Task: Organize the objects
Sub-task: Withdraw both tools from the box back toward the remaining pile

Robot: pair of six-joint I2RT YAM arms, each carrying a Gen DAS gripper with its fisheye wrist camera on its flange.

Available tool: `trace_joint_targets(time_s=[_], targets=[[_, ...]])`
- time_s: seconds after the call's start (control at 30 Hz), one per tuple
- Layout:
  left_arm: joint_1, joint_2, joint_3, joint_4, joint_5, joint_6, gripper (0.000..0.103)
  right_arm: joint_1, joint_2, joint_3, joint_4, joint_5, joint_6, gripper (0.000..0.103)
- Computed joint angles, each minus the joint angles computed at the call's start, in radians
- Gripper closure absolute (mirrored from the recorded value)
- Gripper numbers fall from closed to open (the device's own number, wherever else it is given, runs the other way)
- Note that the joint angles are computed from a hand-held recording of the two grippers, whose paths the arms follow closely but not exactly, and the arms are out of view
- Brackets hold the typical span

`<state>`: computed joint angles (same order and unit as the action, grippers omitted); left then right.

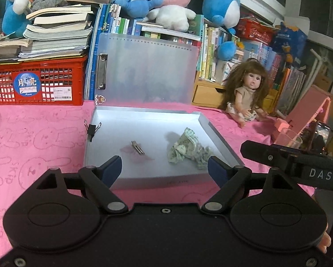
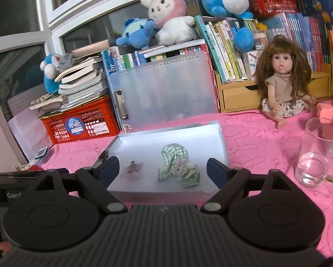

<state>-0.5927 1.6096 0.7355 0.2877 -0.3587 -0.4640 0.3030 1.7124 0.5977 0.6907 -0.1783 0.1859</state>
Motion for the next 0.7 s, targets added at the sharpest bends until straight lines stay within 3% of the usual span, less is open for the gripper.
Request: trace_joint_targets(time_s=[0.7], targets=[[-0.206, -0.114, -0.258, 0.167, -0.208, 0.031, 0.015, 0.046, -0.083, -0.243, 0.138, 0.06, -0.082, 0.009]])
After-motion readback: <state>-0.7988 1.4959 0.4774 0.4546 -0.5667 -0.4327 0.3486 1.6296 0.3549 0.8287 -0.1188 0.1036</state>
